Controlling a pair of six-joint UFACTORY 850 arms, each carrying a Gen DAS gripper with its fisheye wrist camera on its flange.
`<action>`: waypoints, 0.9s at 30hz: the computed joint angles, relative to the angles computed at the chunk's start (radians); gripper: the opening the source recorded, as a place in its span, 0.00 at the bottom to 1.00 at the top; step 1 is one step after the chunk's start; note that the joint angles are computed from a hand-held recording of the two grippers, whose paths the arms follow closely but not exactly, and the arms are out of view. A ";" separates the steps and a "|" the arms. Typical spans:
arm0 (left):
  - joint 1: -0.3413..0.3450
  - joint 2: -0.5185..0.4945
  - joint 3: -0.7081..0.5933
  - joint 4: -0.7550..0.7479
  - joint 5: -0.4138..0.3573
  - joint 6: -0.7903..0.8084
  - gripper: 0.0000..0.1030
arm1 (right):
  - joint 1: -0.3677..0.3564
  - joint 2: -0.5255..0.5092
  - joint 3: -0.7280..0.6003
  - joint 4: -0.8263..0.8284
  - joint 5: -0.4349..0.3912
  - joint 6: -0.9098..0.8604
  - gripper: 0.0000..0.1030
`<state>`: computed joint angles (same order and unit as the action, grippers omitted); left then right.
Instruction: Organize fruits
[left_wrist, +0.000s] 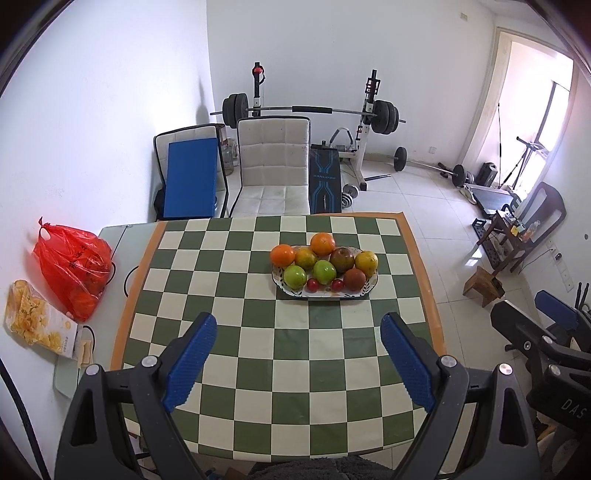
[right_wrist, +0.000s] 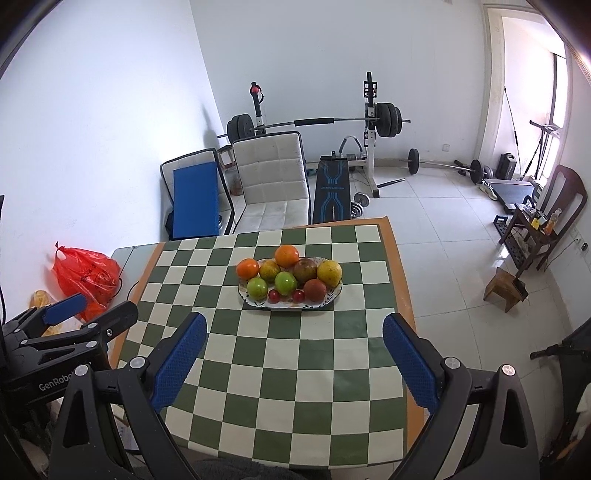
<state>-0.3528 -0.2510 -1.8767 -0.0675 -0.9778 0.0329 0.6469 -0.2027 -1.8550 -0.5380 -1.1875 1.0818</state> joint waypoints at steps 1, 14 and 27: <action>0.001 0.004 0.005 -0.001 0.004 0.001 0.88 | 0.000 0.003 0.002 0.001 0.002 0.002 0.96; -0.015 -0.094 -0.054 0.061 0.040 -0.063 0.99 | -0.073 -0.020 0.056 -0.023 0.076 -0.012 0.96; -0.020 -0.236 -0.158 0.120 0.015 -0.092 0.99 | -0.183 -0.123 0.059 -0.002 0.143 -0.051 0.99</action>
